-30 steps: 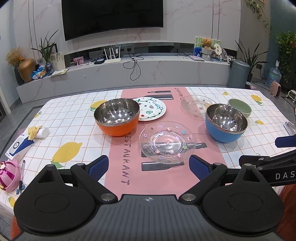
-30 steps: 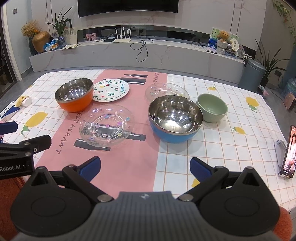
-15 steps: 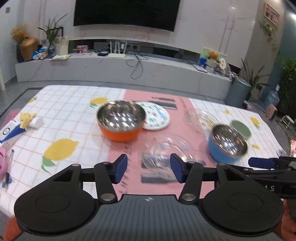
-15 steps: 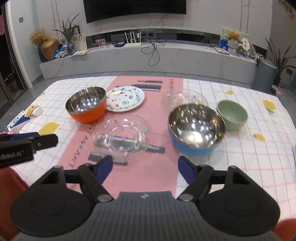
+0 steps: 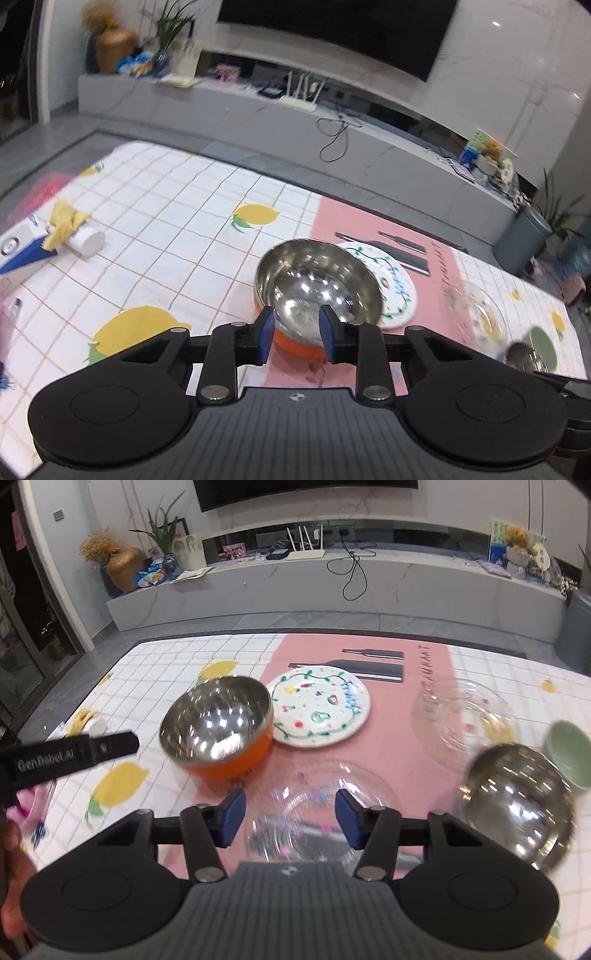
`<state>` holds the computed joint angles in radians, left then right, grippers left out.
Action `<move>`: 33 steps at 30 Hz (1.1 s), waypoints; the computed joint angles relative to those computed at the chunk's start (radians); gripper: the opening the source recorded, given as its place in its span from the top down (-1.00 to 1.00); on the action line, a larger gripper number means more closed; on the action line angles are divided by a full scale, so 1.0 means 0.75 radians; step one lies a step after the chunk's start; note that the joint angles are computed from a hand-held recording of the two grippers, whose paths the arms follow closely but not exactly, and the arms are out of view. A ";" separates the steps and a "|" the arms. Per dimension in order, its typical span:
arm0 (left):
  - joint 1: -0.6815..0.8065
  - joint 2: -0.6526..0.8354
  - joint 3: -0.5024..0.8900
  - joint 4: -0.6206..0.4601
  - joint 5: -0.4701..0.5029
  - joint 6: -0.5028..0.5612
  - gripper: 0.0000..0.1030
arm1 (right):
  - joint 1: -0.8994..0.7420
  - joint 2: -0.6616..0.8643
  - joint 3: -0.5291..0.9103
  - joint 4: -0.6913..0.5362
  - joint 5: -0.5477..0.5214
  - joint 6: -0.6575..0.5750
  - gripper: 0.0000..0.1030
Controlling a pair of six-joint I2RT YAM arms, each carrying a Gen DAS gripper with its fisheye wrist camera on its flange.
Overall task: Organize plates and bowls
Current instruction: 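Reach the left gripper to the orange steel bowl rim and grasp it, then lift the orange bowl with the left gripper and carry it toward the blue bowl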
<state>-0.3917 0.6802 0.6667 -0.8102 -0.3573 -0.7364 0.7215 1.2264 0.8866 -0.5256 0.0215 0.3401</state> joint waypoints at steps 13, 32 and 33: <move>0.341 0.317 -0.072 0.296 0.179 0.131 0.34 | -0.022 0.525 0.317 0.086 -0.029 0.146 0.05; 0.232 0.251 -0.049 0.173 0.121 0.098 0.84 | 0.018 0.491 0.305 0.066 -0.071 0.265 0.78; 0.188 0.218 -0.036 0.117 0.091 0.056 0.84 | 0.018 0.455 0.284 0.053 -0.081 0.272 0.79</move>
<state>-0.2504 0.8438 0.6395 -0.7222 -0.2887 -0.6943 0.7348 1.5679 1.0999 -0.4860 -0.0394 0.5442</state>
